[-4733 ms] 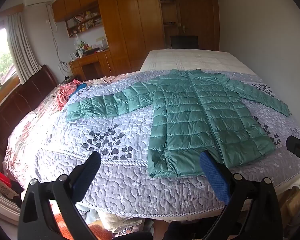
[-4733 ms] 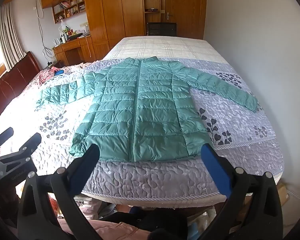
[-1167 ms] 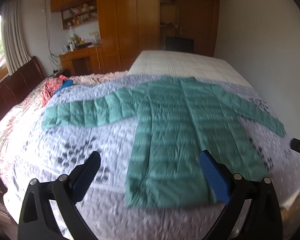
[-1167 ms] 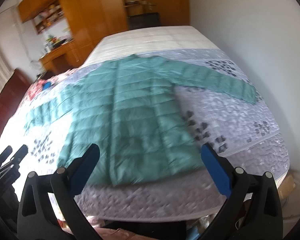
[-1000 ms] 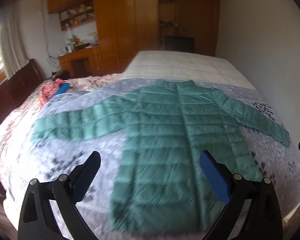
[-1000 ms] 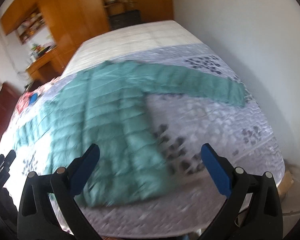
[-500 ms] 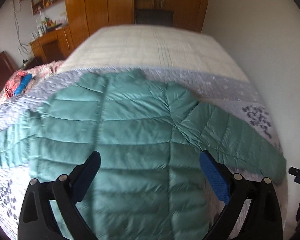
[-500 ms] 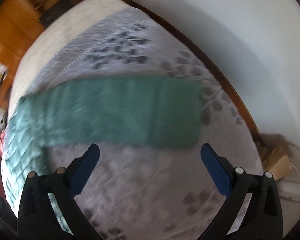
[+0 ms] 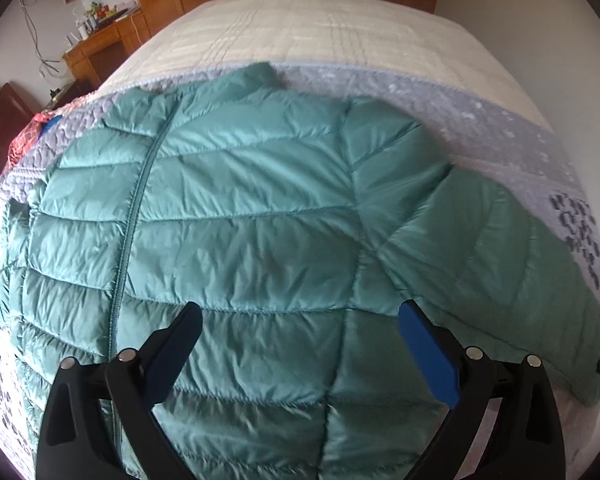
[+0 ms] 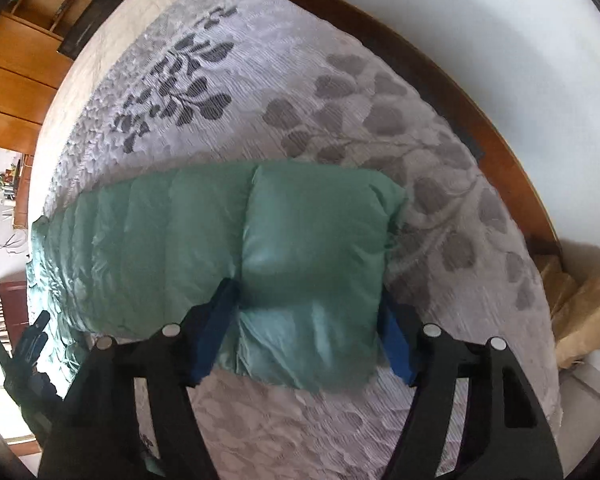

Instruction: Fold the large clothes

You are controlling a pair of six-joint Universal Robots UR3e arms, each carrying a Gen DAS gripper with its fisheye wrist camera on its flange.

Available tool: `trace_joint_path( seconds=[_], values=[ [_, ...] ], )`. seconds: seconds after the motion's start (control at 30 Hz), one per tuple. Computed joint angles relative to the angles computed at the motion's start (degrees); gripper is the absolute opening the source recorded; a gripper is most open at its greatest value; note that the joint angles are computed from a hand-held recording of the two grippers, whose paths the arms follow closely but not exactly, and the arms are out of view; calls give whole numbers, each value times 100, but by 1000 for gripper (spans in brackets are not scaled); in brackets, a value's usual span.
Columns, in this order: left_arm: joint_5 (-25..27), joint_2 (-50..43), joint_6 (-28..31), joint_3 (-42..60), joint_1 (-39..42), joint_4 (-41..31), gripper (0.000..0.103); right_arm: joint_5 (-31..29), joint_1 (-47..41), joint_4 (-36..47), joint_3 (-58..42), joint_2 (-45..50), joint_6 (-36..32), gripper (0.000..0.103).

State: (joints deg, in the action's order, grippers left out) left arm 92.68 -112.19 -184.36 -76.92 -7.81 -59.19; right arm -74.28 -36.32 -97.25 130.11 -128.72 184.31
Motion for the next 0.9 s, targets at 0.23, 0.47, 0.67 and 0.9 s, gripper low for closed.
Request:
trace_joint_path(
  seconds=[0.23, 0.47, 0.67, 0.9],
  values=[
    [-80, -46, 293, -492, 145, 371, 93, 409, 378, -771, -213, 505, 419, 11],
    [-417, 491, 627, -954, 449, 439, 91, 1284, 1294, -2219, -837, 1224, 1261, 8],
    [-638, 979, 1016, -1164, 793, 380, 91, 1479, 2834, -3319, -2240, 2772, 1690, 8],
    [-908, 1473, 1446, -1459, 1508, 253, 91, 1242, 4572, -3191, -5440, 5730, 1833, 8]
  ],
)
